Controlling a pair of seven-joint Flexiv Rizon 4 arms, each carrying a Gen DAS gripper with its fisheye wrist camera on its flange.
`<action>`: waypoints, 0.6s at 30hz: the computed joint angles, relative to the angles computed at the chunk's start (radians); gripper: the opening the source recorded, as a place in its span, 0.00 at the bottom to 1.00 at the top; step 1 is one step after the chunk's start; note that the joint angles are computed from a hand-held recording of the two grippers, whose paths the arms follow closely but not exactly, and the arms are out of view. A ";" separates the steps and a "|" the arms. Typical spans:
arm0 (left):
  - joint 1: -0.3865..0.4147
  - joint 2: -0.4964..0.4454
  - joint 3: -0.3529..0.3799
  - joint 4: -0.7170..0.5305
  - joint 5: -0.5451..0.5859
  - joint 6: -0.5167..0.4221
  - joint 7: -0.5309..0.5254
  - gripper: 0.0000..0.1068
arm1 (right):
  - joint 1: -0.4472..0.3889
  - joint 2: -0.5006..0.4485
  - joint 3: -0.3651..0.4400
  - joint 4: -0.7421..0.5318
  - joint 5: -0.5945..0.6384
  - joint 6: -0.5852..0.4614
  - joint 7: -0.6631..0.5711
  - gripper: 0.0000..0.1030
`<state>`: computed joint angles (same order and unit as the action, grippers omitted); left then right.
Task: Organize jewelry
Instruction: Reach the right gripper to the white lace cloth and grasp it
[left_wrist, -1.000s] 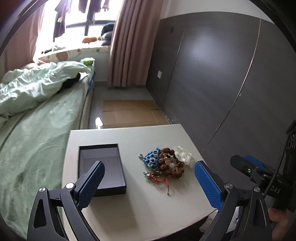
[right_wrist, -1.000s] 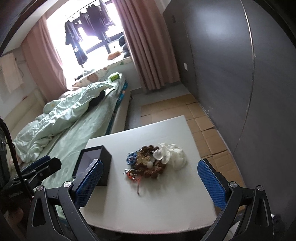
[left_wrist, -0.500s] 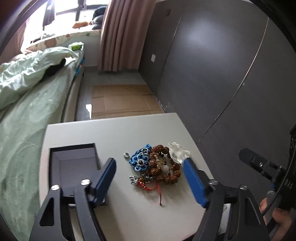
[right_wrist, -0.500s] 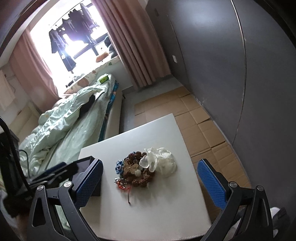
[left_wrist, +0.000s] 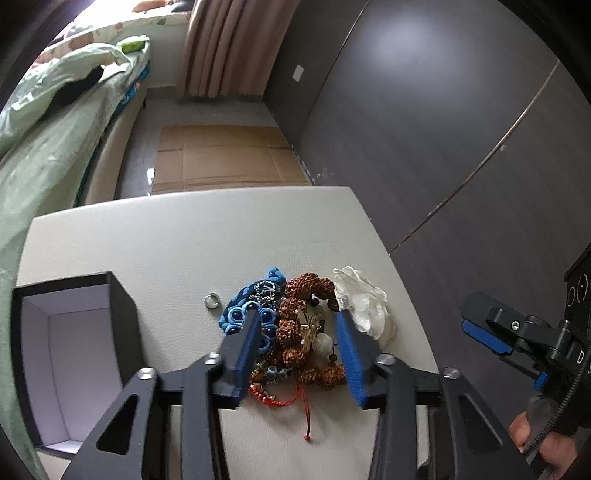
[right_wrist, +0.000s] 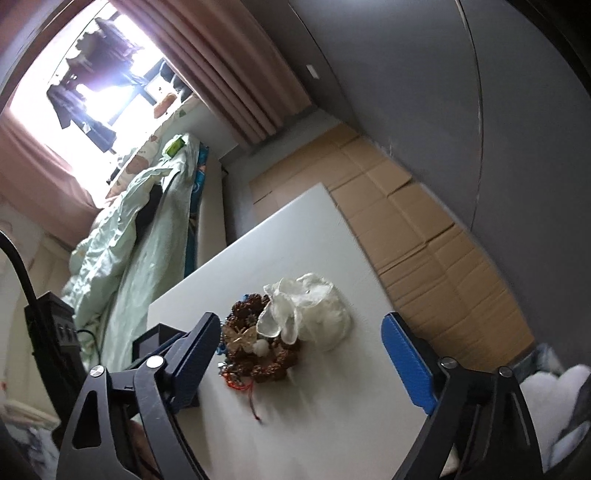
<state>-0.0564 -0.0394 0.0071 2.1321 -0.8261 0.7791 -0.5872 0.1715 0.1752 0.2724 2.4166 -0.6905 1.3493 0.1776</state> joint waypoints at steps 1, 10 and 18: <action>-0.001 -0.008 -0.002 -0.004 0.006 0.001 -0.009 0.34 | -0.007 -0.008 0.000 0.002 -0.010 0.015 0.017 0.82; -0.015 -0.029 -0.019 0.011 0.028 0.067 -0.030 0.15 | -0.005 -0.077 -0.025 0.006 -0.024 0.096 0.082 0.78; -0.027 -0.003 -0.018 0.032 -0.022 0.096 0.032 0.02 | 0.028 -0.111 -0.049 -0.004 0.051 0.108 0.009 0.71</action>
